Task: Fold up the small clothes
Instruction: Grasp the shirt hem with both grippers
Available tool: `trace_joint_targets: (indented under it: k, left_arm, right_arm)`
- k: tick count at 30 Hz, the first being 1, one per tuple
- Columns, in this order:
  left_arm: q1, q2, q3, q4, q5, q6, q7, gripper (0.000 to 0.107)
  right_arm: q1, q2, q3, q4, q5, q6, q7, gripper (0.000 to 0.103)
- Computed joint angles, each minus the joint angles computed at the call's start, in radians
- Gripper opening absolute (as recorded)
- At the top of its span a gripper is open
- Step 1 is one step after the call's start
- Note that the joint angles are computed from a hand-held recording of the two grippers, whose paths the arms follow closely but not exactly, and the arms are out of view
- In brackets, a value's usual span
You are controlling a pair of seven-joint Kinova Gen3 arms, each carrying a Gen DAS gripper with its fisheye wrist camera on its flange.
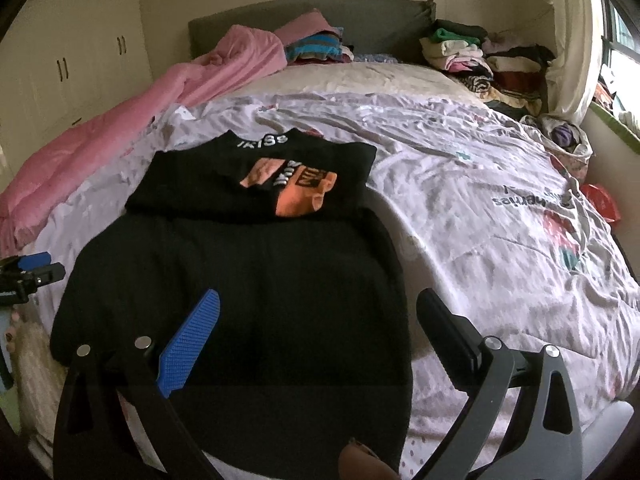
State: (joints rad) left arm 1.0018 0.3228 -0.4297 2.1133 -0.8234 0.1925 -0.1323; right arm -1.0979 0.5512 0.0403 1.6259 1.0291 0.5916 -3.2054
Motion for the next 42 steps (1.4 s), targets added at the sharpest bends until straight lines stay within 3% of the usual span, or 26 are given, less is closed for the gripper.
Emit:
trace_joint_targets:
  k: [4, 6, 11, 17, 20, 27, 29, 32, 33, 36, 42]
  left_arm:
    - [-0.014, -0.012, 0.004, 0.038, 0.013, -0.028, -0.008, 0.093]
    - [-0.016, -0.017, 0.002, 0.057, 0.033, -0.047, -0.03, 0.087]
    - [-0.046, -0.025, 0.025, 0.096, 0.117, -0.081, -0.108, 0.06]
    - [-0.179, -0.029, 0.142, 0.148, 0.235, -0.148, -0.207, 0.041]
    - [-0.217, -0.026, 0.186, 0.162, 0.275, -0.171, -0.245, 0.039]
    - [-0.206, -0.01, 0.196, 0.16, 0.362, -0.165, -0.327, 0.031]
    - [-0.19, -0.009, 0.182, 0.161, 0.389, -0.169, -0.346, 0.021]
    - [-0.162, -0.011, 0.157, 0.159, 0.425, -0.164, -0.379, 0.015]
    - [-0.156, -0.011, 0.151, 0.16, 0.436, -0.165, -0.39, 0.015]
    - [-0.197, -0.003, 0.186, 0.164, 0.474, -0.172, -0.43, 0.014]
    - [-0.185, 0.008, 0.176, 0.154, 0.546, -0.161, -0.5, 0.015]
  right_arm:
    - [-0.004, -0.004, -0.007, 0.017, -0.004, -0.001, -0.003, 0.098]
    - [-0.002, -0.006, -0.011, 0.023, -0.009, -0.003, 0.002, 0.098]
    - [-0.004, -0.006, -0.018, 0.031, -0.024, -0.001, 0.018, 0.098]
    - [-0.004, -0.014, -0.019, 0.057, -0.033, -0.011, 0.016, 0.098]
    - [-0.004, -0.02, -0.018, 0.078, -0.037, -0.026, 0.002, 0.098]
    - [0.008, -0.033, -0.028, 0.123, -0.066, -0.053, 0.005, 0.098]
    - [0.015, -0.039, -0.029, 0.139, -0.078, -0.073, 0.006, 0.098]
    - [0.029, -0.046, -0.033, 0.164, -0.115, -0.104, 0.02, 0.098]
    - [0.028, -0.048, -0.03, 0.172, -0.123, -0.113, 0.024, 0.096]
    - [0.038, -0.054, -0.038, 0.191, -0.166, -0.128, 0.062, 0.073]
    - [0.049, -0.055, -0.034, 0.217, -0.261, -0.158, 0.141, 0.053]
